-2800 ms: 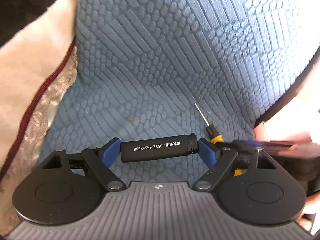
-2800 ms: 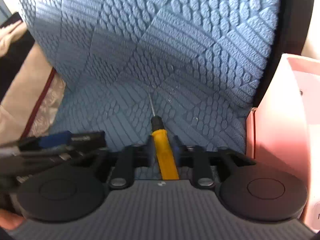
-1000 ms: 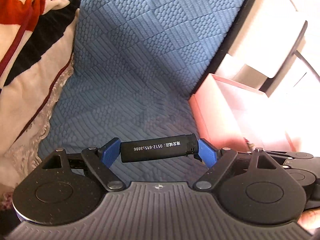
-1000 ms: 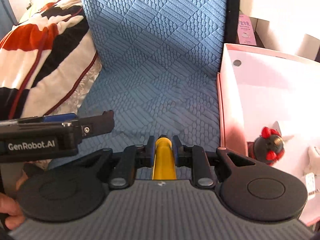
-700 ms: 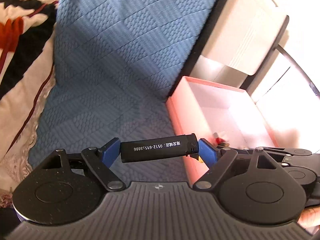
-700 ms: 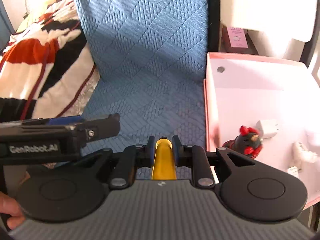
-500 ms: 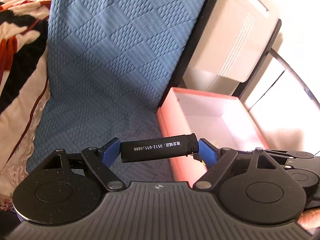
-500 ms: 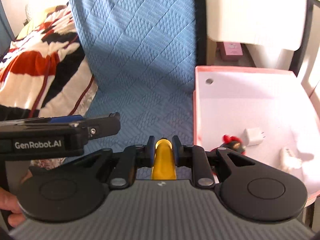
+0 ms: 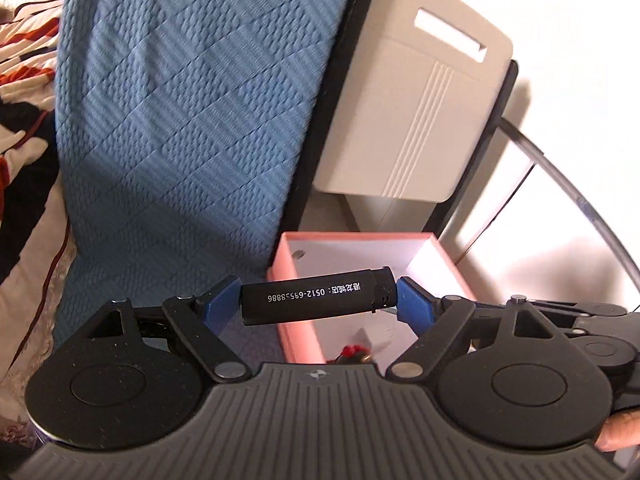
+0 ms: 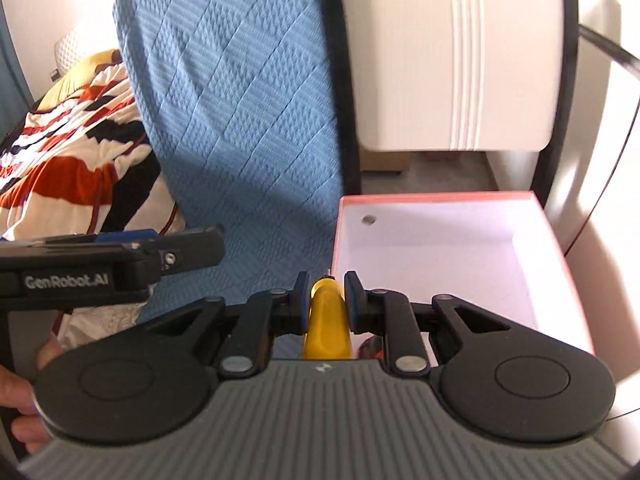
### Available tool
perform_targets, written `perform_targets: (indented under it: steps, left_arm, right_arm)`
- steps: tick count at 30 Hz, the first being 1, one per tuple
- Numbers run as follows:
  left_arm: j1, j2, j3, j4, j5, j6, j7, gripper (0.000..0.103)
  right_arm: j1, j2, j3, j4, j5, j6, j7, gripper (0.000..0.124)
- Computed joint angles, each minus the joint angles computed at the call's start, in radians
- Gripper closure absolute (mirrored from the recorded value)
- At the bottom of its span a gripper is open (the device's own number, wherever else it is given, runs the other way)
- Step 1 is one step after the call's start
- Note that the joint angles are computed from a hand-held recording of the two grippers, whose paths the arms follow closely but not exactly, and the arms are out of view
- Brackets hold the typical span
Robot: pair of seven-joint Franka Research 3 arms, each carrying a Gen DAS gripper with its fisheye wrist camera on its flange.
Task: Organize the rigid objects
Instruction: 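Lift the USB stick with the left tool while the right tool carries the screwdriver to the pink box, then open the left tool to drop the USB stick while the right tool releases the screwdriver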
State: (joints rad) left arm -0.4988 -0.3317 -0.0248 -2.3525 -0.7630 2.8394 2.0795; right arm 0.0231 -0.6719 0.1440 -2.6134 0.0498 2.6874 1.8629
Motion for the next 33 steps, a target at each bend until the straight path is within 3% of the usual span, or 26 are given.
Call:
perform_targets:
  steps: [8,18,33]
  left_arm:
    - [-0.033,0.024,-0.041,0.041,0.024,0.046,-0.051,0.016]
    - [-0.071,0.135,-0.110,0.077,0.056,0.098,-0.119,0.016]
    - [0.017,0.328,-0.269,0.138,0.198,0.097,-0.282,0.016]
  right_arm:
    - [-0.040,-0.040,-0.042,0.000,-0.011,-0.011,-0.049,0.102]
    - [-0.120,-0.105,-0.090,-0.096,0.001,-0.010,-0.114,0.102]
    - [-0.221,-0.061,-0.147,-0.241,0.046,0.021,-0.211,0.102]
